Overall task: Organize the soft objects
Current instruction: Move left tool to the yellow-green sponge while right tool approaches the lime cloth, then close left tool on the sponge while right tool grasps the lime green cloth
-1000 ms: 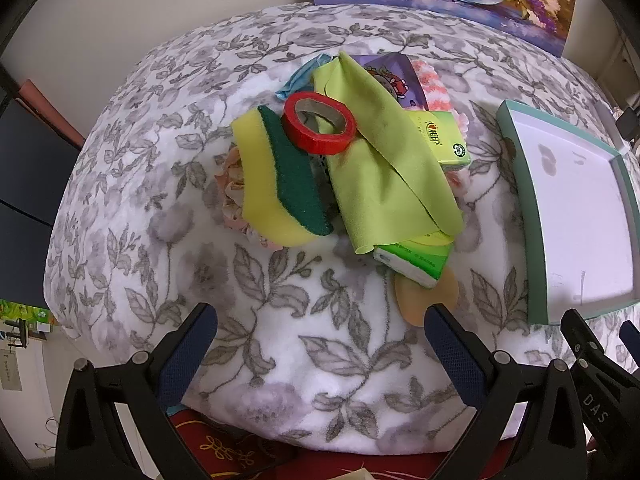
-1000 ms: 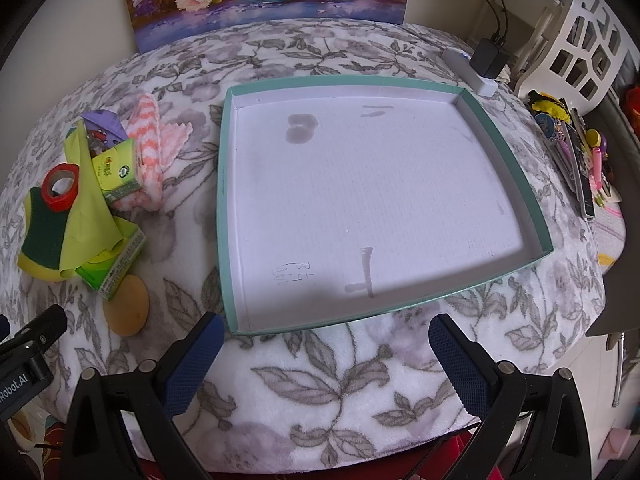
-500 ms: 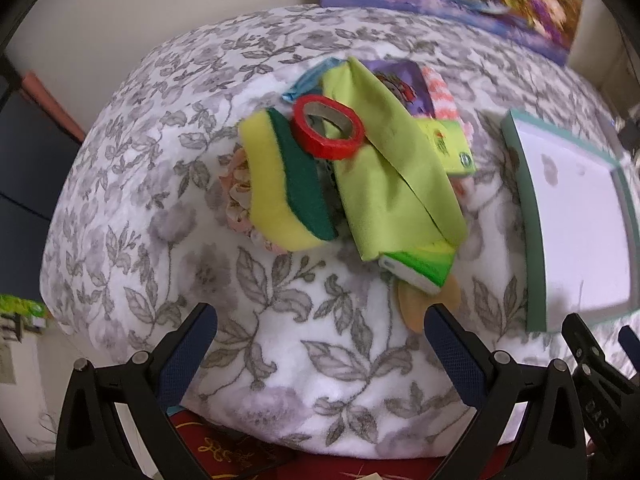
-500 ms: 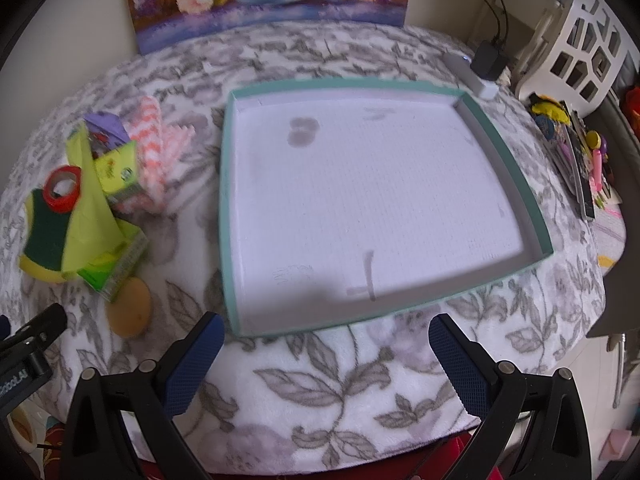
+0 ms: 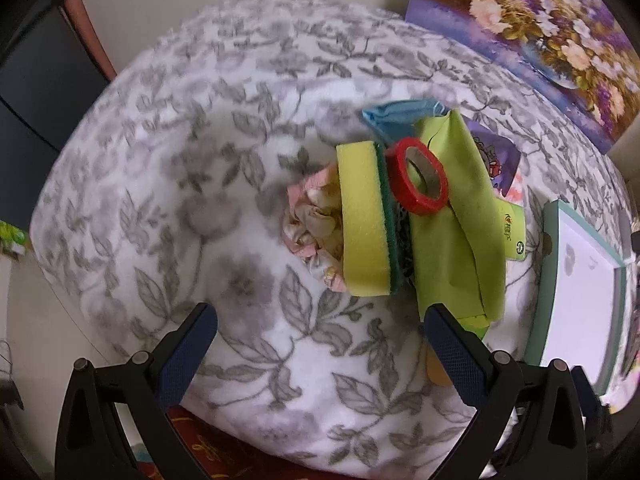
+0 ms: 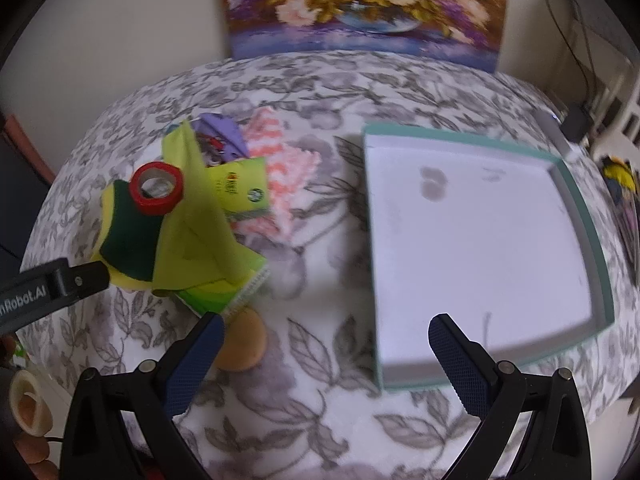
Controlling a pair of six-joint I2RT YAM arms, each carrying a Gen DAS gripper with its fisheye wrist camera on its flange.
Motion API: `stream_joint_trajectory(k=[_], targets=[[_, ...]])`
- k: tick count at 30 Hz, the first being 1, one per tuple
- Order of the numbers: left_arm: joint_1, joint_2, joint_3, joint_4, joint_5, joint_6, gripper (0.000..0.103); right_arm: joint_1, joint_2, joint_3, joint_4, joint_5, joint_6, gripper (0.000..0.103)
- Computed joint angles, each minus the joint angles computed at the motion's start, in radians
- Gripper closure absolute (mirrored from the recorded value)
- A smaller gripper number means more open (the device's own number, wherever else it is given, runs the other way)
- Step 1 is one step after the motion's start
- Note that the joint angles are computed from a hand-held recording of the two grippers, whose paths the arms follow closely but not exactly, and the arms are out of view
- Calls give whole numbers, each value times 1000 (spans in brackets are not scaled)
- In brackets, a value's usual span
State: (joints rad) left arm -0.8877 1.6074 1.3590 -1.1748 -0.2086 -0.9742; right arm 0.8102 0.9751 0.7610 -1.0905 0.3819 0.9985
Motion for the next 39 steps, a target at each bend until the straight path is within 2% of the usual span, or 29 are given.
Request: stream_joint_trajectory(k=[4,7,15,19,22,24,26,33,35,38,39], targets=[[37,39,40,-30,4,1,0,-3,48,10,78,-8,-65,0],[79,48,49,-15,44,-8,0,-34,94,21,145,-22,-134,0],[108,163,144,-20,79,-33,1,-116,216,38,315,-126,-245,2],[121,195,158,-24,78,-24,11,-103,283,63,370,-137,-279,4],[137,197,145,-15,78,-17,14,-105,321,73,397,-144,-298,7],[149,194,129,2,92,-9,16,-111,338,73,421,-170,-305,11],[162,183,102,39,126,2,25,-112,360,76,435,-181,-313,19],[152,213,98,89,164,21,42,-115,365,58,465,-177,-311,37],[143,224,105,102,185,18,55,-120,347,52,471,-182,-314,54],[133,226,108,118,192,8,65,-122,320,47,482,-193,-323,71],[130,227,111,118,189,5,65,-120,313,46,483,-192,-324,73]])
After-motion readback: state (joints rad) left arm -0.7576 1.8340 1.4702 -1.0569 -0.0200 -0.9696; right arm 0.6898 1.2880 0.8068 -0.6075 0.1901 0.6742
